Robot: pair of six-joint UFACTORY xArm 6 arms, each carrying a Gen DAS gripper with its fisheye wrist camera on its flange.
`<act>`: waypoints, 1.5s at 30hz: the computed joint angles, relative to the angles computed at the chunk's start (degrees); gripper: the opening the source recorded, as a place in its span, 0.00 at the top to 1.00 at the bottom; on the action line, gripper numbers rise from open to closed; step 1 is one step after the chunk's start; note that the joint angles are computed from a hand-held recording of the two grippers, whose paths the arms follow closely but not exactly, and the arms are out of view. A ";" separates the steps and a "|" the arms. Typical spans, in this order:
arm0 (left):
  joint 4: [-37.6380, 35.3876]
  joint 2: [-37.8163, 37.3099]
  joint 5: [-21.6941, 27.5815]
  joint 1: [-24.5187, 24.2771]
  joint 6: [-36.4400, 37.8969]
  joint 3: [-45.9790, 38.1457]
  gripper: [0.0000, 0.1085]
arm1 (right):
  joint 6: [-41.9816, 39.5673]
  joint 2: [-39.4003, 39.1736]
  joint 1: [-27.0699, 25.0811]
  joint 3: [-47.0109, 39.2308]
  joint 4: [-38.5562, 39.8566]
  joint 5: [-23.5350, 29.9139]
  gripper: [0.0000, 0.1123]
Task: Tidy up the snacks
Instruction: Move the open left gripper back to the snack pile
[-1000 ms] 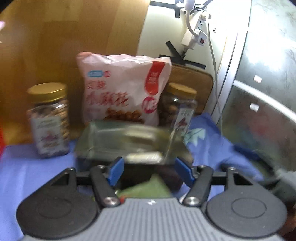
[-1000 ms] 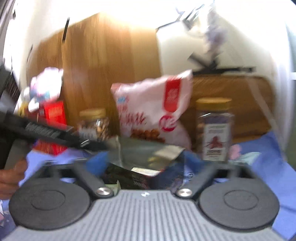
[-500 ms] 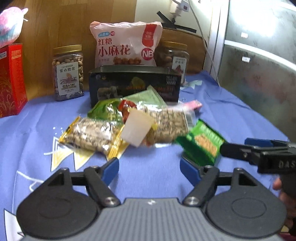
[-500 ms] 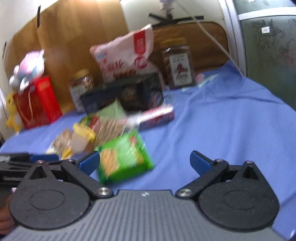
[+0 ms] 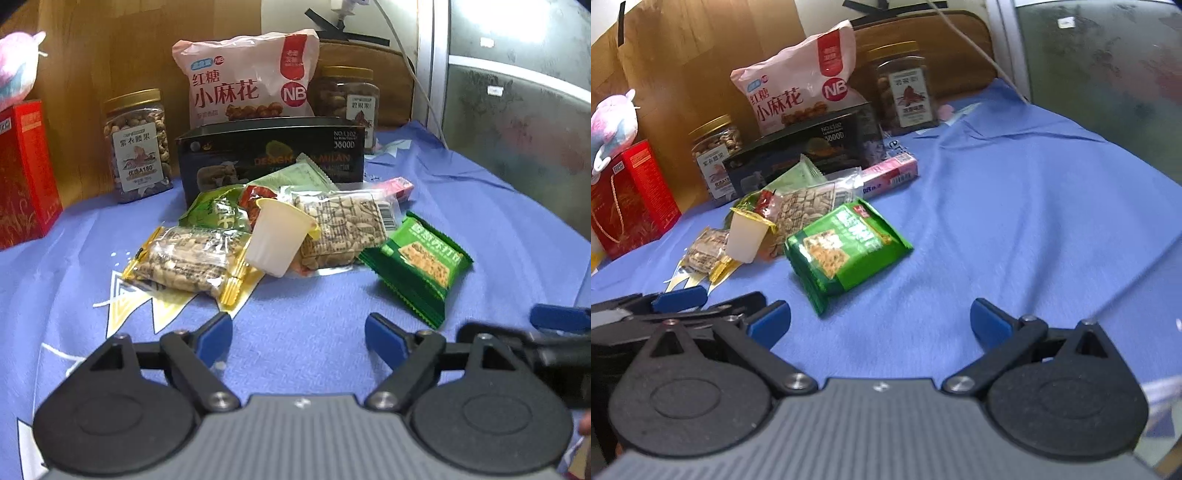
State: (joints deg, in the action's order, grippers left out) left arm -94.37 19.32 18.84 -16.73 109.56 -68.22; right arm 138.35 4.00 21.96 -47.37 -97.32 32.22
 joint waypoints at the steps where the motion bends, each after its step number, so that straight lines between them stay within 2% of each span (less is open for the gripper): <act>1: -0.28 0.02 -0.21 -0.04 0.10 -0.02 0.24 | -0.63 -0.12 0.78 0.41 0.28 0.85 0.08; 5: -3.25 0.56 -3.67 -0.91 1.27 -0.72 0.24 | -3.55 -0.20 2.06 1.00 0.46 2.12 0.08; 8: -3.92 1.41 -7.11 -1.66 -0.22 -1.77 0.16 | -4.21 -0.02 2.46 1.53 -2.35 2.70 0.08; 11: -6.27 2.04 -9.98 -2.19 0.18 -2.76 0.14 | -6.32 0.47 3.62 2.23 -5.12 4.44 0.08; 14: -9.33 2.55 -12.26 -2.67 2.18 -3.71 0.12 | -3.34 -0.22 3.32 3.64 -10.40 4.21 0.08; 18: -6.99 3.40 -14.53 -3.33 -1.17 -4.51 0.05 | -0.35 -1.50 2.15 4.97 -15.77 2.09 0.08; 22: -5.93 3.53 -15.31 -3.60 -2.33 -4.51 0.05 | 3.76 -2.29 1.57 5.86 -20.36 1.19 0.08; 25: -8.20 3.47 -16.12 -3.90 0.10 -4.70 0.05 | 5.09 -2.39 1.02 5.96 -23.03 0.72 0.08; 29: -8.18 3.66 -16.36 -3.93 -0.04 -4.94 0.05 | 6.69 -2.92 -1.45 4.91 -27.93 -1.73 0.08; 34: -3.88 3.80 -15.42 -3.47 -4.98 -4.65 0.05 | 0.04 -1.03 -5.64 0.22 -27.75 -6.80 0.08; 41: -4.11 3.67 -15.25 -3.32 -5.26 -4.55 0.05 | -12.88 4.80 -10.11 -7.71 -23.48 -16.47 0.08; 43: -4.36 3.57 -15.31 -3.30 -5.22 -4.46 0.05 | -8.41 5.81 -10.60 -9.01 -27.86 -18.95 0.25; 44: -4.32 3.58 -15.22 -3.24 -5.29 -4.47 0.05 | -6.90 5.72 -10.60 -9.15 -28.82 -19.29 0.28; 45: -4.27 3.57 -15.18 -3.22 -5.39 -4.46 0.05 | -5.99 5.39 -10.21 -8.85 -29.71 -18.88 0.36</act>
